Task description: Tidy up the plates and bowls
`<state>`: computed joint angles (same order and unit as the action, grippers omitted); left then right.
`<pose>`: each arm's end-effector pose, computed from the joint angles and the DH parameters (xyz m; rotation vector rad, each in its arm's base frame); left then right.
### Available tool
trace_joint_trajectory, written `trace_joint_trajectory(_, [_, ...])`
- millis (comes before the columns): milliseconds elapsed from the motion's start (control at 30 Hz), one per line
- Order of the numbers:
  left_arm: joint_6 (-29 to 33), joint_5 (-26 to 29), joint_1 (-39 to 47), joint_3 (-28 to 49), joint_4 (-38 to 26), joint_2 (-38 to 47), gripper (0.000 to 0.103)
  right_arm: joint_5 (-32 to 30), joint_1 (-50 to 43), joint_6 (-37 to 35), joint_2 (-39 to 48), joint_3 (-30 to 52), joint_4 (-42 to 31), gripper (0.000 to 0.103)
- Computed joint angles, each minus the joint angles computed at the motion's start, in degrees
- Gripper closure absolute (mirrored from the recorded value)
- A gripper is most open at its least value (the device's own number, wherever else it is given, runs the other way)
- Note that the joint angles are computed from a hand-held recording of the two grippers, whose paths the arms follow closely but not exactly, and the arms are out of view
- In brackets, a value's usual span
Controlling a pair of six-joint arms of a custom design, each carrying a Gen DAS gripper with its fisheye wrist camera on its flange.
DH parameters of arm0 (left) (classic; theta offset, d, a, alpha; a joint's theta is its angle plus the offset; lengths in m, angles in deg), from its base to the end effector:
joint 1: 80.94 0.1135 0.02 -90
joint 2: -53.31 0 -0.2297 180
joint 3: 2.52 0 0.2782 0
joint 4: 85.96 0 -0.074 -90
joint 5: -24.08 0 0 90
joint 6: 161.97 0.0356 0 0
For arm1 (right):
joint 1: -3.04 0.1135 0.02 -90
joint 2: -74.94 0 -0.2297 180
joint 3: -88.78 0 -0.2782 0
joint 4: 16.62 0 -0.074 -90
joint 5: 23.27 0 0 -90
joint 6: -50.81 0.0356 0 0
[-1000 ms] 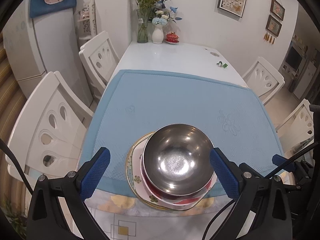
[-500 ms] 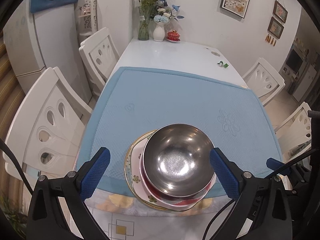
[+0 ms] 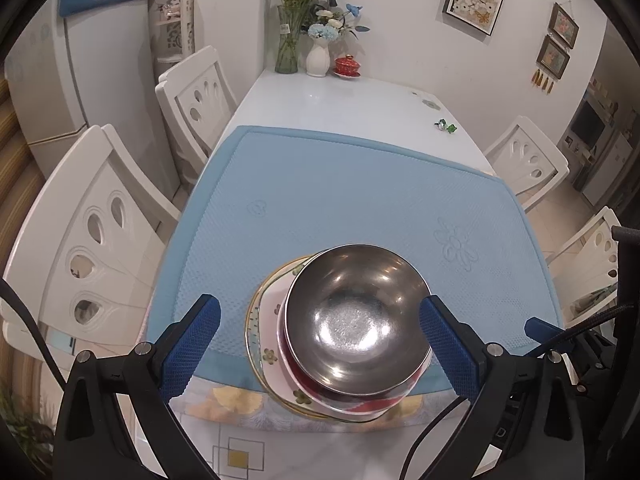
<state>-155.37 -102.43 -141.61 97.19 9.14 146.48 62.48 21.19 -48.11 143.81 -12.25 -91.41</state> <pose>0.1800 -0.2771 0.2740 -0.5695 2.4108 0.0118 0.2442 0.0828 0.2776 -0.6546 2.6230 0.1488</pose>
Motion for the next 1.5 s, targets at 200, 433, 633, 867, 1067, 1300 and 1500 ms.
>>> trace_joint_trajectory(200, [0.67,0.29,0.37,-0.48,0.91,-0.22,0.003,-0.07,-0.02,0.07,0.50,0.30,-0.06,0.016])
trace_joint_trajectory(433, [0.94,0.57,0.75,-1.13,1.66,-0.62,0.003,0.33,0.64,0.61,0.49,0.24,0.04,0.016])
trace_joint_trajectory(633, [1.13,0.69,0.93,-1.19,1.78,-0.65,0.003,0.44,0.69,0.54,0.93,0.52,0.00,0.016])
trace_joint_trajectory(867, [1.45,1.16,0.97,-2.57,4.17,-1.58,0.003,0.46,0.77,0.38,1.40,0.74,-0.12,0.016])
trace_joint_trajectory(1067, [1.52,0.67,0.77,-2.19,3.47,-1.25,0.003,0.38,0.88,0.19,1.84,1.10,-0.34,0.016])
trace_joint_trajectory(1300, [1.40,0.50,0.58,-1.61,2.66,-0.89,0.003,0.48,1.06,0.29,1.87,0.95,-0.42,0.016])
trace_joint_trajectory(1500, [1.45,0.68,0.53,-2.17,3.06,-1.33,0.003,0.41,1.01,0.29,1.77,0.85,-0.49,0.016])
